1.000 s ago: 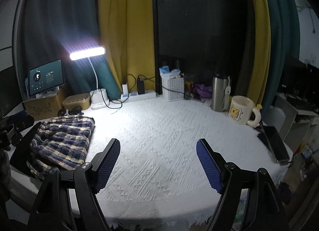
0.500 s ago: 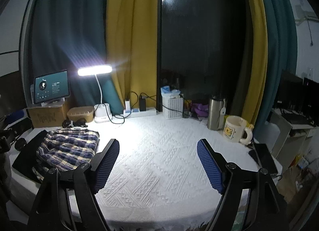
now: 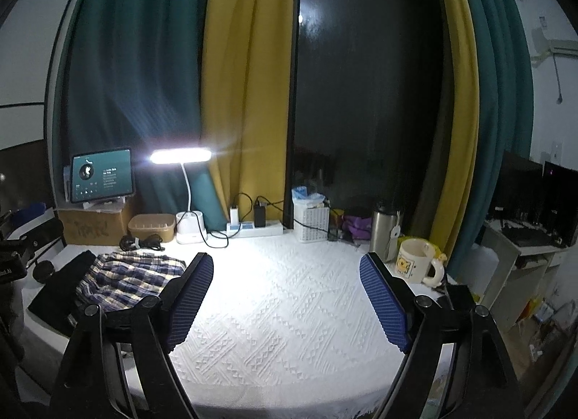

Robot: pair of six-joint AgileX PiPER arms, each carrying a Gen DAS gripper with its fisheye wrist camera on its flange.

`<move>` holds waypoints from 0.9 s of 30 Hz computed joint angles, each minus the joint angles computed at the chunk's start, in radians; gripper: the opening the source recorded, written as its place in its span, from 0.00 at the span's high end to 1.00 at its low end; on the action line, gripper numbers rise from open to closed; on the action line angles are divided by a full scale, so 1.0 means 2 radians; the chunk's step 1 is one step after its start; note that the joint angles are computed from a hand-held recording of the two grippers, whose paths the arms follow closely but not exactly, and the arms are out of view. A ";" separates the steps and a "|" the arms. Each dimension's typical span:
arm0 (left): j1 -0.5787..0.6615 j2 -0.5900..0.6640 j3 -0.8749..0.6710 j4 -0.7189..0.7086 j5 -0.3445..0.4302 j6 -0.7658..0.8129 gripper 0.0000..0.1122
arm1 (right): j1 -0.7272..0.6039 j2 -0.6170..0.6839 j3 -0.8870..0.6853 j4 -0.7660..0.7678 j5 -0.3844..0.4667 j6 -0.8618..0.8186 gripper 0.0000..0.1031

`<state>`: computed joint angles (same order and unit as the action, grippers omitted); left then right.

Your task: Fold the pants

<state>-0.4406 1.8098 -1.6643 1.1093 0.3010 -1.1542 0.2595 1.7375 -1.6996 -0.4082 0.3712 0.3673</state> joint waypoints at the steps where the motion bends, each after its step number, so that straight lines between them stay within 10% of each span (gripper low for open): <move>1: -0.002 -0.005 0.006 0.027 0.001 -0.025 0.10 | 0.002 -0.003 0.002 -0.005 -0.001 0.005 0.18; 27: -0.025 -0.053 0.066 0.244 0.037 -0.232 0.09 | 0.035 -0.059 0.041 -0.173 0.000 0.172 0.06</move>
